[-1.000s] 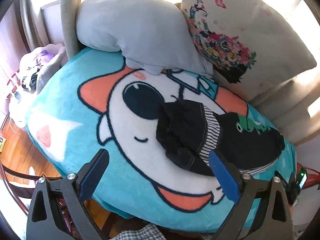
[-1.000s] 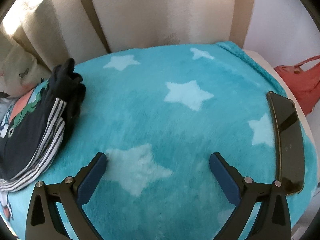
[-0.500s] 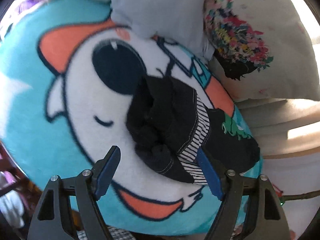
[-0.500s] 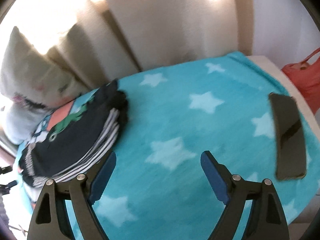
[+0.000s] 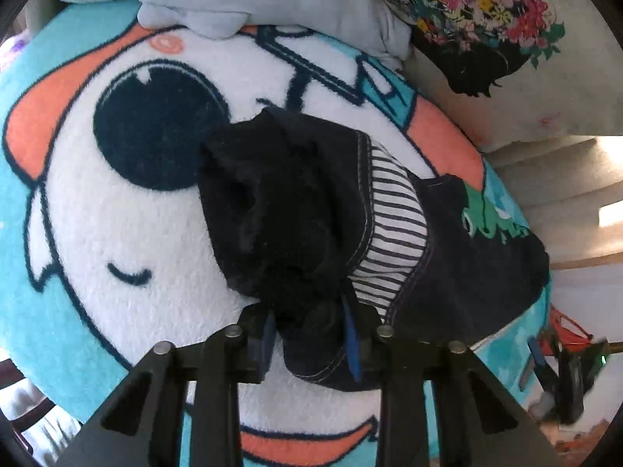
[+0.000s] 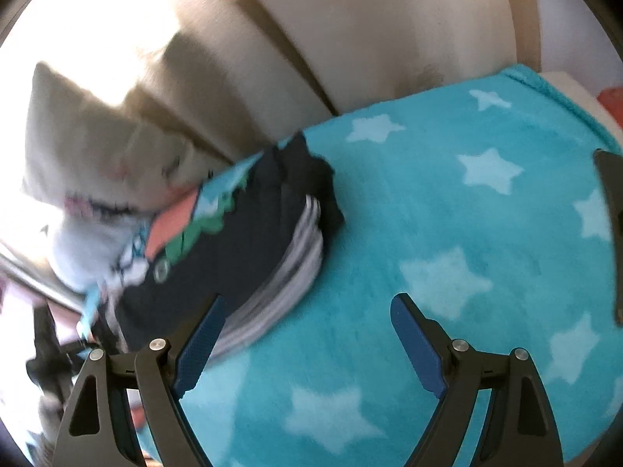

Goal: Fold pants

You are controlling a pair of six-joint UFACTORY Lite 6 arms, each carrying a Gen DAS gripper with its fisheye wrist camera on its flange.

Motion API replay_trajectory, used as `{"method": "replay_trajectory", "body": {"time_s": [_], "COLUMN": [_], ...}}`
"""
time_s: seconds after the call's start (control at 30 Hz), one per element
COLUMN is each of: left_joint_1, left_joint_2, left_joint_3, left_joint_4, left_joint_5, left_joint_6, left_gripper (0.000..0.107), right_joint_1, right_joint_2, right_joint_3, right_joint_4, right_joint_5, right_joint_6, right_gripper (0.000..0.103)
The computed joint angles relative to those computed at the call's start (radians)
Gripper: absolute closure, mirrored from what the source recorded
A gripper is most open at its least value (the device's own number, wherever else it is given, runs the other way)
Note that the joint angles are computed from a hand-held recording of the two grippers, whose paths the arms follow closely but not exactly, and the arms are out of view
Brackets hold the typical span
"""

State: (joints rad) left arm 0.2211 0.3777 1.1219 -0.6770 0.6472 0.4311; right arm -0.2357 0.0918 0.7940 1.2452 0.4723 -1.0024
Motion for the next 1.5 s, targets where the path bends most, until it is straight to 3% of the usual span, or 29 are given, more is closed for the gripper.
{"method": "replay_trajectory", "body": {"time_s": [0.13,0.2,0.23,0.3,0.37,0.7,0.8,0.87,0.93,1.03,1.1,1.17,1.23,1.37,1.5], "left_joint_1": [0.037,0.065,0.073,0.086,0.113,0.282,0.313,0.353,0.406,0.487,0.524,0.531,0.523,0.459,0.357], "left_joint_2": [0.008,0.013,0.017,0.019,0.018,-0.050,0.003,0.033,0.033,0.008,-0.014,-0.047,-0.073,-0.083,-0.026], "left_joint_3": [0.017,0.032,0.042,0.062,0.084,0.076,0.069,0.062,0.051,0.062,0.082,0.094,0.087,0.057,0.037], "left_joint_4": [-0.011,-0.015,-0.014,-0.006,-0.008,-0.013,0.025,0.025,0.017,0.031,0.034,0.021,-0.016,-0.092,-0.147], "left_joint_5": [0.051,0.085,0.100,0.119,0.151,0.273,0.253,0.265,0.278,0.292,0.316,0.338,0.381,0.497,0.542], "left_joint_6": [0.037,0.056,0.060,0.063,0.079,0.195,0.187,0.197,0.218,0.230,0.224,0.223,0.238,0.255,0.226], "left_gripper": [0.082,0.082,0.083,0.084,0.084,0.083,0.082,0.079,0.079,0.079,0.079,0.078,0.073,0.067,0.067], "right_joint_1": [0.049,0.073,0.086,0.094,0.106,0.106,0.140,0.125,0.060,0.034,0.009,-0.045,0.008,0.171,0.318], "right_joint_2": [0.198,0.285,0.329,0.389,0.368,-0.028,-0.070,-0.059,-0.107,-0.254,-0.372,-0.407,-0.354,-0.077,0.131], "right_joint_3": [0.186,0.265,0.304,0.359,0.337,-0.052,-0.154,-0.205,-0.268,-0.330,-0.366,-0.359,-0.327,-0.222,-0.130], "right_joint_4": [0.009,-0.002,-0.011,-0.017,-0.005,0.076,0.056,0.106,0.193,0.105,0.048,0.102,0.196,0.357,0.463], "right_joint_5": [-0.015,-0.024,-0.023,0.017,0.015,0.080,0.020,-0.005,0.042,-0.013,-0.013,0.110,0.204,0.412,0.458], "right_joint_6": [0.071,0.113,0.145,0.196,0.193,0.110,0.126,0.109,0.050,0.173,0.253,0.181,0.101,-0.032,-0.045], "right_gripper": [0.018,0.034,0.058,0.084,0.087,0.088,0.084,0.074,0.067,0.045,0.043,0.043,0.043,0.045,0.045]}}
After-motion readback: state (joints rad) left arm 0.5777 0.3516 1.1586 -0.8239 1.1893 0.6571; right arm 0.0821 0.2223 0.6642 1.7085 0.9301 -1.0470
